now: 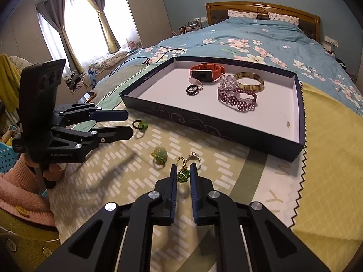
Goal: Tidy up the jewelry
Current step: 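Grasp the amber-green ring with the left tool while the right tool grasps the gold green-stone ring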
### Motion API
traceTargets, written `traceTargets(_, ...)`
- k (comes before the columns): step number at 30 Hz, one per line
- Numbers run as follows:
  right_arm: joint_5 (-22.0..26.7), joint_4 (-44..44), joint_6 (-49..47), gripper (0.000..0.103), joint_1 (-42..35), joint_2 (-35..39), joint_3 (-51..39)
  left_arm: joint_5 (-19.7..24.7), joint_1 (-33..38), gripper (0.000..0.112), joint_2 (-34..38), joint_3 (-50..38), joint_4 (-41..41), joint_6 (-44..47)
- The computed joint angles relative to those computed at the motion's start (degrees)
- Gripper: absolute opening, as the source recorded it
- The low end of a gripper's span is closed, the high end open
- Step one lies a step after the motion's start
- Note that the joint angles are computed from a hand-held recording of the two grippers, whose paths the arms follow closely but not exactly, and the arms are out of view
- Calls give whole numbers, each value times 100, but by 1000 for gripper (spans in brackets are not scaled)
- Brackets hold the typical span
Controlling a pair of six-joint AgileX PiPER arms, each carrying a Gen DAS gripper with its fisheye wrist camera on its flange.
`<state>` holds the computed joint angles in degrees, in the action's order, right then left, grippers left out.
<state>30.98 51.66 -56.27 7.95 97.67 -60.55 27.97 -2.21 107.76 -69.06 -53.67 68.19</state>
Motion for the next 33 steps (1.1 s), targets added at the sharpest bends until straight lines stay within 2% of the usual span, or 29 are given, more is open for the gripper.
traceTargets(7, 19, 147, -95, 10, -32, 19, 52, -14, -88, 48, 68, -78, 216, -203)
traceTargets(14, 45, 331, -233, 10, -66, 6, 101, 98, -239, 48, 2, 39, 5, 133)
traceTargets(21, 60, 410, -252, 10, -98, -2, 108, 346, -397, 47, 63, -12, -31, 193)
traceTargets(26, 56, 454, -265, 10, -115, 7, 123, 285, -664, 45, 218, -228, 342, -245)
traceTargets(30, 62, 527, -305, 10, -142, 10, 131, 317, -859, 39, 500, -627, 1053, -1133)
traceTargets(32, 84, 561, -328, 10, -162, 24, 125, 302, -879, 32, 537, -685, 1089, -1187)
traceTargets(33, 86, 574, -336, 10, -167, 29, 121, 344, -875, 25, 559, -722, 1094, -1208)
